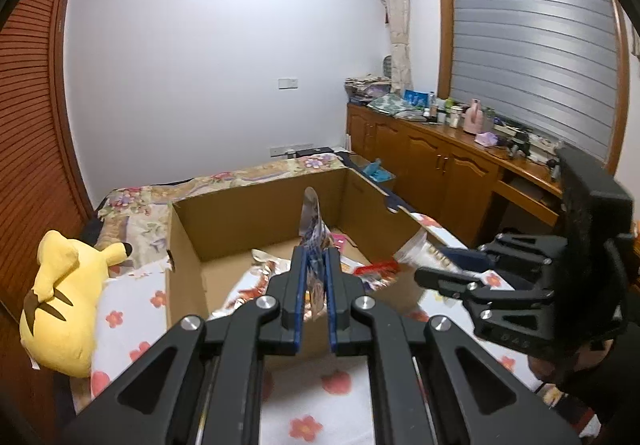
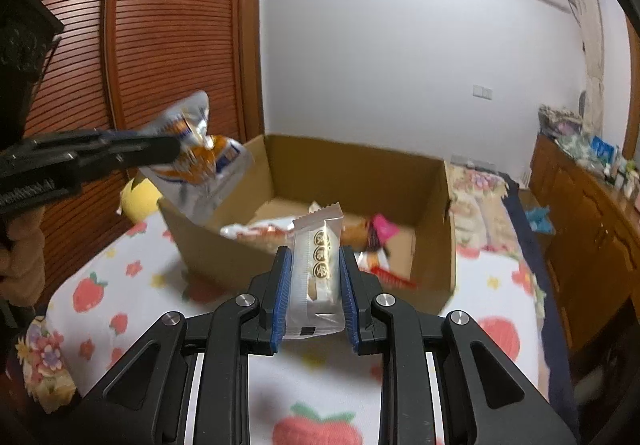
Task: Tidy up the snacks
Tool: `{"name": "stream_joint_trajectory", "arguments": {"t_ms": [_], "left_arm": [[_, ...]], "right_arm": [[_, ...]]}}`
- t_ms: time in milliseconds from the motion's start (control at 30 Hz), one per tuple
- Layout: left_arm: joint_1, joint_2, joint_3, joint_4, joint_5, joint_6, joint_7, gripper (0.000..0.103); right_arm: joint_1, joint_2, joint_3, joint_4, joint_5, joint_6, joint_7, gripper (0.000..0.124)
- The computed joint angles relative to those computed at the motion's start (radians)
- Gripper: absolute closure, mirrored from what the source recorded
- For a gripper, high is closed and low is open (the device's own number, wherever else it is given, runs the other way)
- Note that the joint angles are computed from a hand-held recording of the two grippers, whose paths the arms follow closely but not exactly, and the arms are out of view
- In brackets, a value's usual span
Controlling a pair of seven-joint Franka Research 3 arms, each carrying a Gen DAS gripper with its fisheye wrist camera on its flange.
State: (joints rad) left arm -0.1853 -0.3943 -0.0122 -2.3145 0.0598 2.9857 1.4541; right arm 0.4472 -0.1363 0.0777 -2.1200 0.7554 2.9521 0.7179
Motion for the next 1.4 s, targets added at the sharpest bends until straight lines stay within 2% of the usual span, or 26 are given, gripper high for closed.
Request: {"name": "stream_joint_trajectory", "arguments": {"t_ms": [233, 600, 900, 1100, 1200, 1400], "left_arm": [[0.026, 0.128, 0.008, 0.091, -0.027, -0.013, 0.018, 0.098], [0.084, 0.238, -0.055, 0.156, -0.017, -0.015, -0.003, 0.097], [0.158, 0.257, -0.107, 0.165, 0.149, -0.036, -0.159, 0.094], [0.161, 0.25, -0.109, 0.156, 0.194, -0.032, -0.201, 0.094], [0.167, 0.251, -0.11, 0.159, 0.218, -0.034, -0.227, 0.091], [0.188, 0.242, -0.122, 0.15, 0.305, -0.042, -0.31, 0.073]], "right_arm": [[-0.045, 0.131, 0.018, 0.154, -0.09, -0.062, 0.076, 0.102], [-0.094, 0.237, 0.04, 0.266, -0.235, -0.126, 0.198, 0.102], [-0.104, 0.265, 0.05, 0.289, -0.272, -0.138, 0.255, 0.1], [-0.105, 0.253, 0.051, 0.278, -0.276, -0.135, 0.26, 0.1], [-0.106, 0.244, 0.054, 0.266, -0.262, -0.125, 0.252, 0.1], [-0.103, 0.235, 0.053, 0.248, -0.255, -0.106, 0.257, 0.098]]}}
